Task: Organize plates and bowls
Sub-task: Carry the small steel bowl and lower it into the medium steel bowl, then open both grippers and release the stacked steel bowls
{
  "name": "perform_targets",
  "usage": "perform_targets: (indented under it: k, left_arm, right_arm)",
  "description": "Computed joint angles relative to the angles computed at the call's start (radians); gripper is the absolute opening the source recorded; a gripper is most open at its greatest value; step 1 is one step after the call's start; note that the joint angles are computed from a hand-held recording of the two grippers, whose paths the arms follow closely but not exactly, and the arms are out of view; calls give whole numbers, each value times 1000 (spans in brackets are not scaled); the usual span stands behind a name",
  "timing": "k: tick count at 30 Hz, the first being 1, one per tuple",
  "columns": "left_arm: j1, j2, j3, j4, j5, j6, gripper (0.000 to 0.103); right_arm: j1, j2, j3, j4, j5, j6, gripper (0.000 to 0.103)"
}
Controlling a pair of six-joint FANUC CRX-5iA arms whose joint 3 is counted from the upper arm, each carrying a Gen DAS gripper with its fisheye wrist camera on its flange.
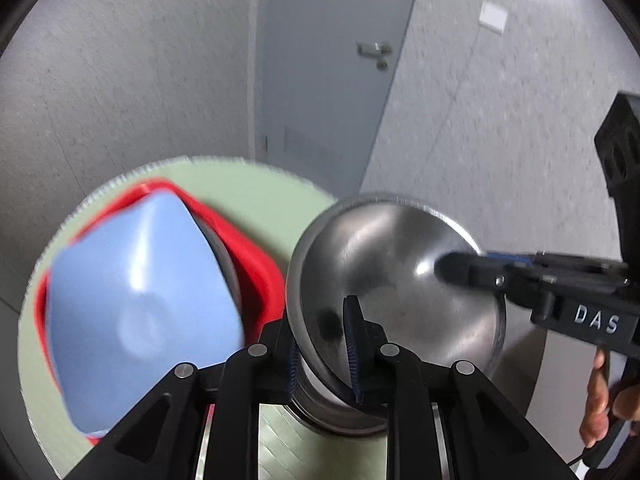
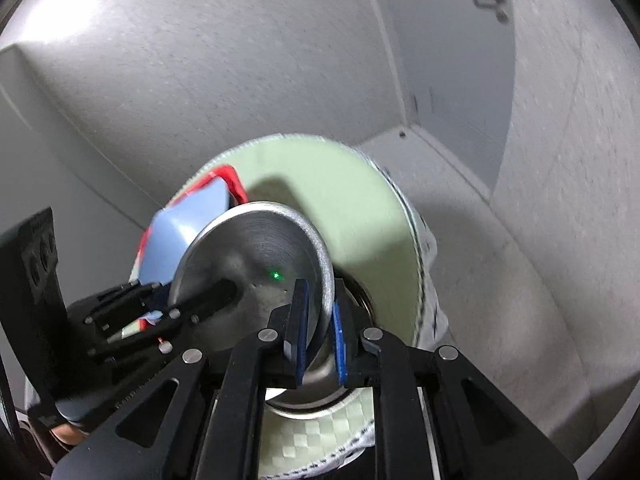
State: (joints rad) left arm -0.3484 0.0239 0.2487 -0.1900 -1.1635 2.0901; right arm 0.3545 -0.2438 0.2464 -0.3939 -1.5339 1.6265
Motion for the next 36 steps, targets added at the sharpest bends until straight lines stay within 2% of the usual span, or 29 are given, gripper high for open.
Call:
perform_targets:
  k: [10,15,19,23,27,29,30,31,32,34,36]
  left_arm:
    - [-30,79,75,-40,-61,50,16]
    - [-43,114,86,-44,-67,86,17]
    - [-57,120,88,-69,-56,103,22]
    - [-60,104,52,-55,-12,117,41]
    - [-63,81,29,-50,1,136,43]
    - [-64,56,6,-49,29,154,46]
    - [-73,47,5,-71,25,175,51]
    - [-106,48,31,-145,-9,228,58]
    - [-134,44,42,-211,-30,277,71]
    - [-152,17,21,-250,-5,330,76]
    - [-160,25,30,-266,-19,349,79]
  right_arm:
    - [57,-18,-129,124,75,49,13]
    - [95,-33,-195,179,122,59,14]
    - [118,-59,-233,207,158,60,15]
    - [127,-70,-245,212,161,56,21]
    - [124,-79,-241,202,146,63,27]
    - [84,-73,-218,150,123,77,32]
    - [70,-71,-209,132,116,82,38]
    - [64,-77,-208,130,117,75,48]
    - [70,-89,-218,150,132,60,52]
    - [51,-103,-224,145,149,60,61]
    - [22,-93,-214,119,137,67,63]
